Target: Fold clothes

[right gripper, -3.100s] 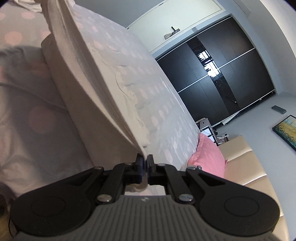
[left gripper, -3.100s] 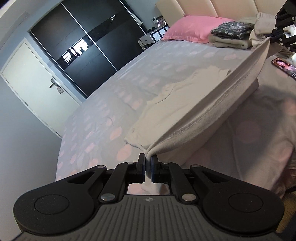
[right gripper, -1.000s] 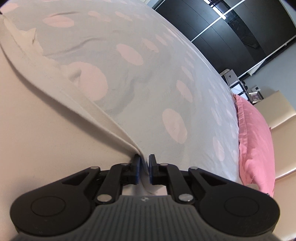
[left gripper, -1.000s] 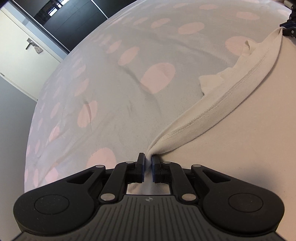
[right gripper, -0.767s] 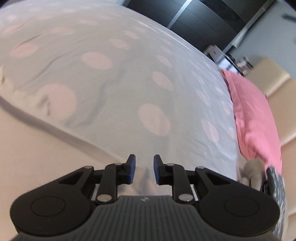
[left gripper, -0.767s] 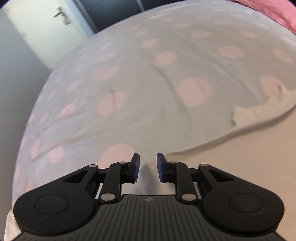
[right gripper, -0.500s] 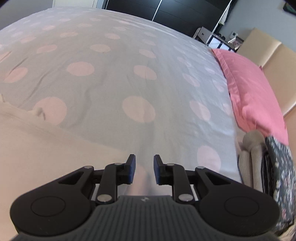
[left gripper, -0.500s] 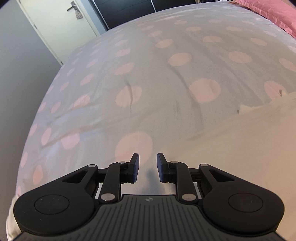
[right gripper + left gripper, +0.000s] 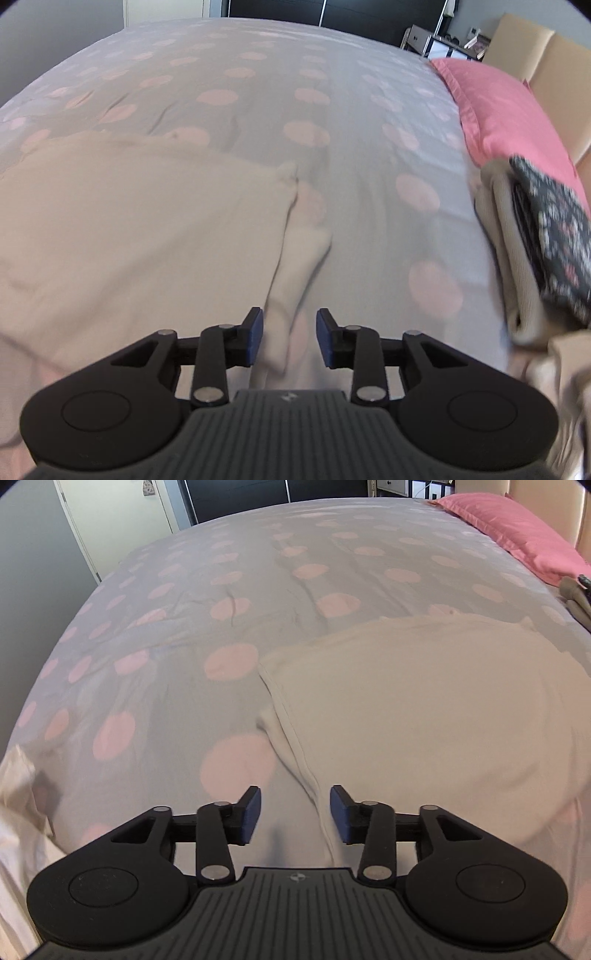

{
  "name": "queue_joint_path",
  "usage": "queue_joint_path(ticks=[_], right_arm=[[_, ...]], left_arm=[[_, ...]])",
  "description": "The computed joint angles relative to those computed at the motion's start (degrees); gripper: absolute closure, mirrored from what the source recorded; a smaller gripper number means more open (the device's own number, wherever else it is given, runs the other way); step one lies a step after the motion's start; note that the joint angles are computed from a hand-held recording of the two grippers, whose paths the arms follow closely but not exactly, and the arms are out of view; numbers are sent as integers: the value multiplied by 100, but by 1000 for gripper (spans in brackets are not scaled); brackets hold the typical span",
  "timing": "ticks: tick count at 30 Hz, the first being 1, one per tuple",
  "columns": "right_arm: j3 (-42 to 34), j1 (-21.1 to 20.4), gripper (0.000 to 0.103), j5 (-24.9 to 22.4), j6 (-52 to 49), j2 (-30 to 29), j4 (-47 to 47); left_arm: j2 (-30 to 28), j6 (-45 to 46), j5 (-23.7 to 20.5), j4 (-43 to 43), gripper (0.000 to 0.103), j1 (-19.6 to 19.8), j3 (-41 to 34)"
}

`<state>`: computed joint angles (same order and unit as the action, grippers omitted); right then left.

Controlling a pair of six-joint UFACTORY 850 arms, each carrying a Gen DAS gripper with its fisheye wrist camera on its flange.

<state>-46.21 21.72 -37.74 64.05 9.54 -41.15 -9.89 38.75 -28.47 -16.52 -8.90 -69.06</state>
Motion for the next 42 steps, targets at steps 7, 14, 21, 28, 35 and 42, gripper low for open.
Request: queue_joint_path(ticks=[7,14,21,28,35,42], right_arm=[[620,208,47,297,1139,471,550],[1012,171,46,958,2836,543,609],[967,602,44,626,4853,241,-786],[987,673,89,835,5552,235,-1379],[815,920,96,77,5818,262,-1536],[532,1269,97,-711,5061,391,-1242]], left_arm=[[438,-347,-129,-1084,59,360,700],[298,-526,-360,-2252,58,542,892],[256,-690,113,-2095,57,339,1019],[441,-526,531,-2113,88,134,1238],[523,-746,371,-1813,95,103,1086],[845,-845,22,-1653,96,235,880]])
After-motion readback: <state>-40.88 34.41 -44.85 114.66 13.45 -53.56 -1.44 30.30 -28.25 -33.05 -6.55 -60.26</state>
